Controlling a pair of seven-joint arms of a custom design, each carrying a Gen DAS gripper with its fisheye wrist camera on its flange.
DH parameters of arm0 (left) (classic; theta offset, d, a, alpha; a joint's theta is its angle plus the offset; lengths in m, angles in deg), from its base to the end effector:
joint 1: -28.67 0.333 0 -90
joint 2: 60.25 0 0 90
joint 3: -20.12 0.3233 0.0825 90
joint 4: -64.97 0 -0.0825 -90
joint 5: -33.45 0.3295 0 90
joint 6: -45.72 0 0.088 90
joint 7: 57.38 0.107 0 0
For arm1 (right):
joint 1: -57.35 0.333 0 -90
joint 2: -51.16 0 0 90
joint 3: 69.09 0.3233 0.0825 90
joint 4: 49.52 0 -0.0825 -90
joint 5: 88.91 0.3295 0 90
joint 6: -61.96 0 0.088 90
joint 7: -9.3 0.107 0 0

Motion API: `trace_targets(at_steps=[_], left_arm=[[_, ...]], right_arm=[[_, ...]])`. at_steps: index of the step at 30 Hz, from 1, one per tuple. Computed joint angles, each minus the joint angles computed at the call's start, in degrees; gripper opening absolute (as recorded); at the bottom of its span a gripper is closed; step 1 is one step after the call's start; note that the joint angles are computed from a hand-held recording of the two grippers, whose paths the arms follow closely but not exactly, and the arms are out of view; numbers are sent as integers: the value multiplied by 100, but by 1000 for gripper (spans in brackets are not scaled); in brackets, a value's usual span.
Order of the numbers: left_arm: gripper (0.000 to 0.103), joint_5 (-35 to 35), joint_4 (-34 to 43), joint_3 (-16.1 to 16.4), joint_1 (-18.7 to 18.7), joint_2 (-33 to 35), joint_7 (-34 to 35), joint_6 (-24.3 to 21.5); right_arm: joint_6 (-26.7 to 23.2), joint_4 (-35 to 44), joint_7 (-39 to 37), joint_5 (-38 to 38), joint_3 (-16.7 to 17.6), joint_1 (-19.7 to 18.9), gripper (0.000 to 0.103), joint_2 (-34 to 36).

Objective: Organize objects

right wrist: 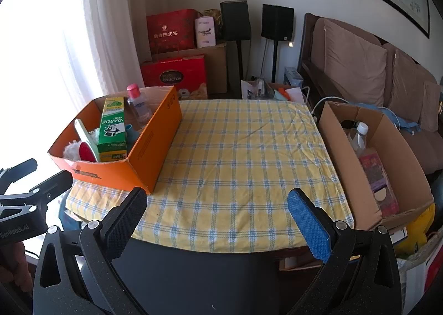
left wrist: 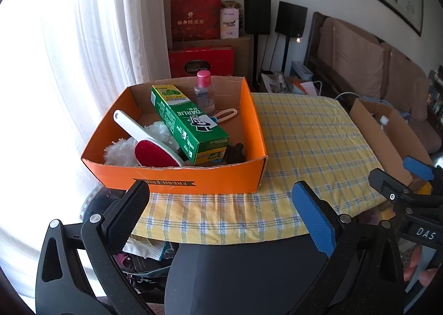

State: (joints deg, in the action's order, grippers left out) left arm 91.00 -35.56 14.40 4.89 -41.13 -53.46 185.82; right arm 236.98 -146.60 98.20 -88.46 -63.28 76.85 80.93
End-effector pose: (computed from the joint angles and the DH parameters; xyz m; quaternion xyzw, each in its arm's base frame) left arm 0.5532 -0.3035 0.4520 -0.7453 0.5405 -0.2351 0.3117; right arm 0.6241 0.2786 0.4366 -0.7647 0.4973 -0.2036 0.3555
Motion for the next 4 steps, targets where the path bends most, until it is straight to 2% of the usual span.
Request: trace_targets(at_steps=[4], left_arm=[[103,-21,-1,0,8,3,2,36]], right_arm=[[-4,12,-23,9,11,-14,103,9]])
